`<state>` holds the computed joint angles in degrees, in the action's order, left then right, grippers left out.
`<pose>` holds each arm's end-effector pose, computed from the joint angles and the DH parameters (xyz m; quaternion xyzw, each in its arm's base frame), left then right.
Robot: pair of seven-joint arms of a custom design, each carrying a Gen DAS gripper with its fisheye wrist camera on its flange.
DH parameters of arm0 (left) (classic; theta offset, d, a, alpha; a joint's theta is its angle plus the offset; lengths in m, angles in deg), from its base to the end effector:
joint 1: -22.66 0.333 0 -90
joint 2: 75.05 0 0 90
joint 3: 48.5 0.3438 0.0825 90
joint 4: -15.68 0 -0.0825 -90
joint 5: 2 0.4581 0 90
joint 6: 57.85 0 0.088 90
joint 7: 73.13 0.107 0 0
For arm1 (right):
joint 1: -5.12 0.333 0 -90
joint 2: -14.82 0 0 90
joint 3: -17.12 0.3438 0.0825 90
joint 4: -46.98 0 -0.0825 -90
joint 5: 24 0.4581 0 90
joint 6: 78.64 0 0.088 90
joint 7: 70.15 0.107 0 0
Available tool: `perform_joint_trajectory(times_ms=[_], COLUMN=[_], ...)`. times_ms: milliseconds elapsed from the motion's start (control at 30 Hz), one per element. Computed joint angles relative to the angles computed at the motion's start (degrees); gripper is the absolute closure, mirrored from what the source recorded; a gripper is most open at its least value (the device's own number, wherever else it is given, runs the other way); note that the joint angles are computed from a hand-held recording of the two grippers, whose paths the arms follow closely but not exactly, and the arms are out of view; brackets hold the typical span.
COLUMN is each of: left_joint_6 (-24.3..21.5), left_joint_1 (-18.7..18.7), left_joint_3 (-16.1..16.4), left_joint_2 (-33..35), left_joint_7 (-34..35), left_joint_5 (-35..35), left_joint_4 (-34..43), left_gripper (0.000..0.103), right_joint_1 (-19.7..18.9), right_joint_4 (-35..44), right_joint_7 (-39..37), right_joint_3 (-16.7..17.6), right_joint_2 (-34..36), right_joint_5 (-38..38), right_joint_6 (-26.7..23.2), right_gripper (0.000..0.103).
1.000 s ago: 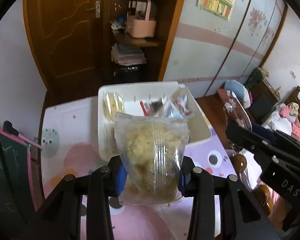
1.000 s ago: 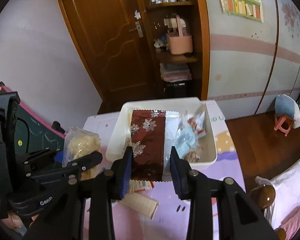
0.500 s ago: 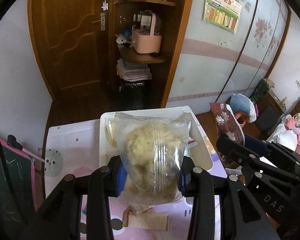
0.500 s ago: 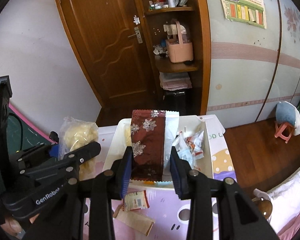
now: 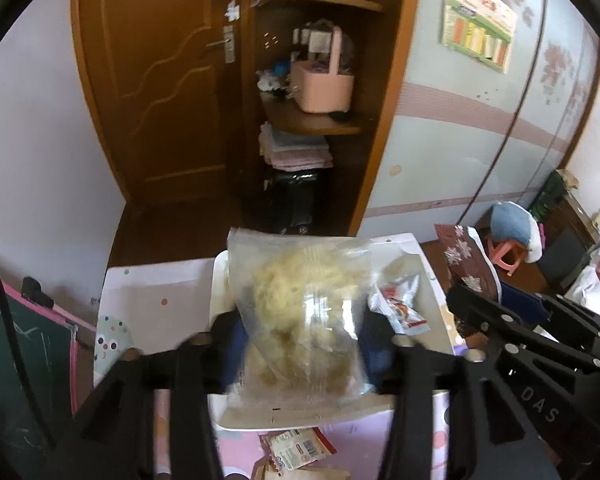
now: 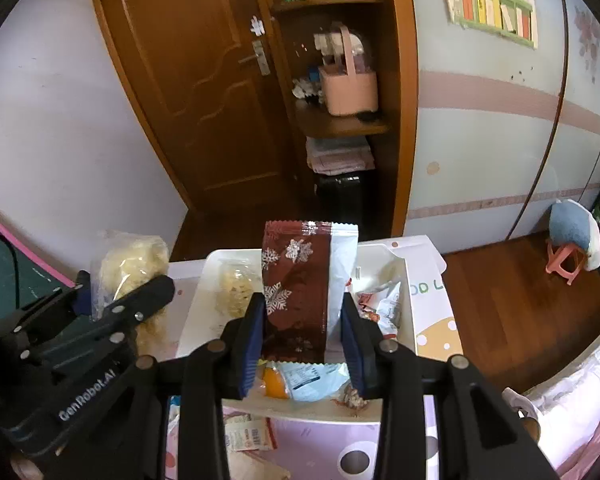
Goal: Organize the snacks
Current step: 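Carry both packets into the white tray and open both tools, then move both tools back toward the blue packet and wafer on the table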
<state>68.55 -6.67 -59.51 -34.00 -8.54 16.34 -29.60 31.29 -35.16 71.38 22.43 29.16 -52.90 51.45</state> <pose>0.7207 -0.4955 0.6305 -0.5683 0.7412 -0.3131 0.1722 0.6611 0.3797 0.6391 -0.6098 0.7078 -0.2358 0.2674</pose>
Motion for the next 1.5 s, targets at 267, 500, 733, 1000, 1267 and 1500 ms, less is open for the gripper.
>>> perform_joint_trajectory(times_ms=[267,500,733,1000,1267,1500], left_joint_6=[0.94,1.69,1.90,3.87,6.60,9.65], left_joint_1=[-0.31,0.24,0.97,2.53,4.42,6.33], left_joint_3=[1.46,0.93,0.30,-0.64,-1.80,-2.79], left_joint_2=[1.55,0.04,-1.24,-4.69,-9.61,-14.61], left_joint_7=[-3.55,-3.86,-3.92,-4.20,-4.24,-3.98], left_joint_5=[2.07,2.36,1.75,1.28,1.23,0.98], left_joint_4=[0.63,-2.31,-4.25,-9.75,-17.18,-24.31], left_gripper=[0.015,0.015,0.015,0.015,0.014,0.014], right_joint_1=[-1.65,-2.04,-1.96,-1.50,-0.44,0.71], right_joint_4=[-0.59,-0.42,-0.73,-1.36,-2.48,-3.91], right_joint_7=[-1.57,-1.34,-0.71,0.59,2.80,5.19], right_joint_3=[0.02,0.15,0.28,0.48,0.66,1.04], right_joint_2=[1.40,2.00,1.96,1.49,0.65,-0.74], right_joint_5=[4.37,6.46,7.49,7.59,6.01,3.93], right_joint_6=[1.66,1.88,2.14,2.80,3.31,3.57], right_gripper=[0.057,0.055,0.055,0.055,0.055,0.055])
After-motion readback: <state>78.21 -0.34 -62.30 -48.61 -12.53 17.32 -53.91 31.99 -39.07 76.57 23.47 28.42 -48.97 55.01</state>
